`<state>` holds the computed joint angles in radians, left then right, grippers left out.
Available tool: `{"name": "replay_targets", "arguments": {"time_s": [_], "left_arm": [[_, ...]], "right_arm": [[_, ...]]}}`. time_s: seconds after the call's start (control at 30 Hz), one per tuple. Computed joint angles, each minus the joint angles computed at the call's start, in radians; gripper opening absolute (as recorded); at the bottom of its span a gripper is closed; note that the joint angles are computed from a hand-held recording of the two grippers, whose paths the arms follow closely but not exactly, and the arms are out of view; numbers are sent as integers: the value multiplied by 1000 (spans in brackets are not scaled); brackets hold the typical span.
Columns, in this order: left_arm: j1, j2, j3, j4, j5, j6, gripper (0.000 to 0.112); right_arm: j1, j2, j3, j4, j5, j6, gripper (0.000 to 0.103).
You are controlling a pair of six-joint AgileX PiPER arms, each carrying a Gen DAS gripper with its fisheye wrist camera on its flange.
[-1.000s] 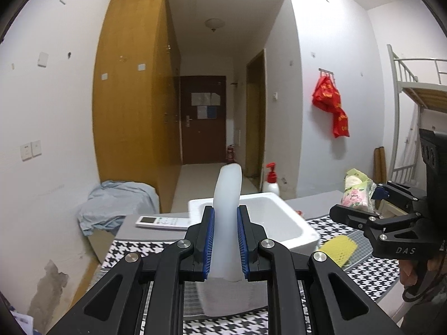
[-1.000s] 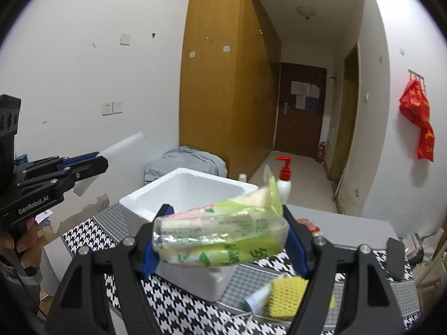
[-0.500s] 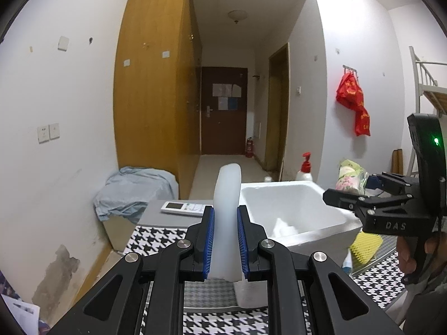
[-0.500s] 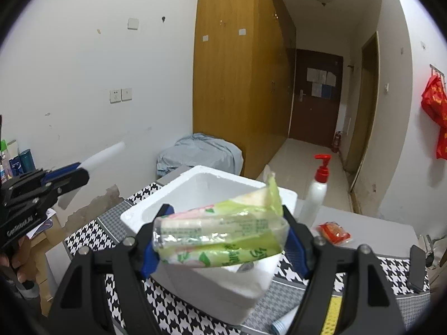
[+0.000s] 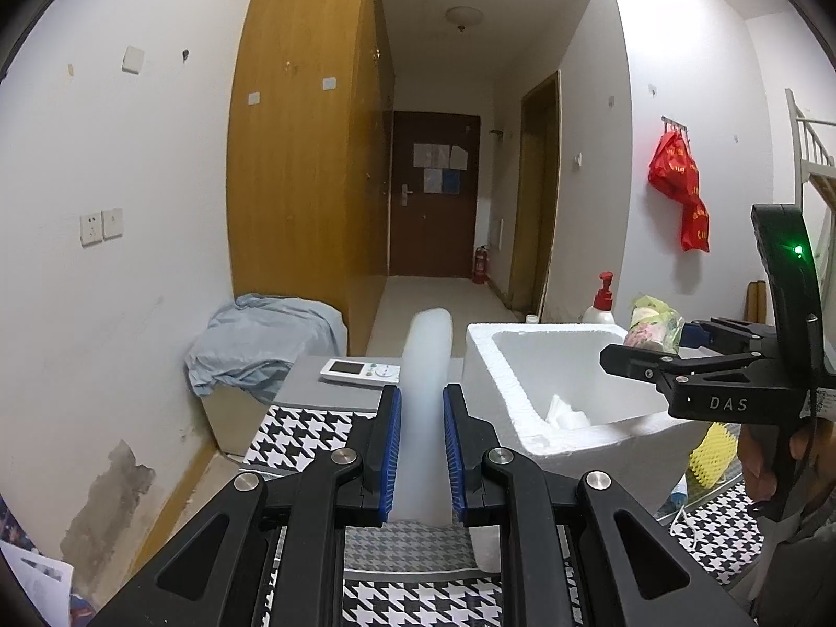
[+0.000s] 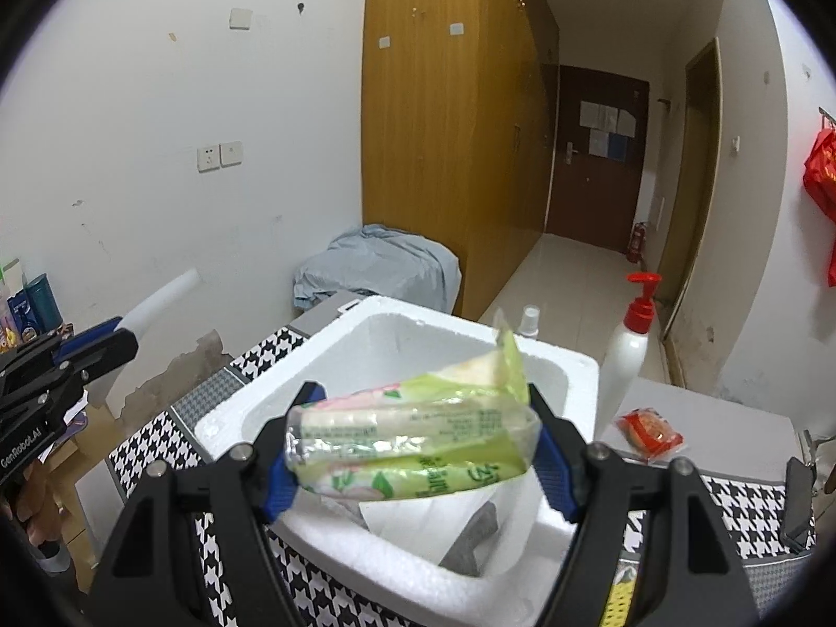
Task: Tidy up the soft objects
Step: 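Open the right tool to drop the wet-wipes pack into the foam box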
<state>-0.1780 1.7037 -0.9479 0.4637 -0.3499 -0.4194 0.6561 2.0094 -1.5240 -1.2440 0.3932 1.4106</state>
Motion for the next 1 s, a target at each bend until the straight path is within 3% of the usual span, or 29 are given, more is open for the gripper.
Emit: {"name": "replay_targets", "arguments": {"time_s": [0.17,0.37,1.0], "left_arm": [[4,11,-11,15,-1,-15,18],[6,19,-19,39,-3,-39,18],[-56,39,-91,147,28,-131,18]], "right_arm": [[-9,24,-37,63,-2,-58,78],[-8,37,-54,66,0,-71,85],[2,-73,139,-360,-10,353,102]]}}
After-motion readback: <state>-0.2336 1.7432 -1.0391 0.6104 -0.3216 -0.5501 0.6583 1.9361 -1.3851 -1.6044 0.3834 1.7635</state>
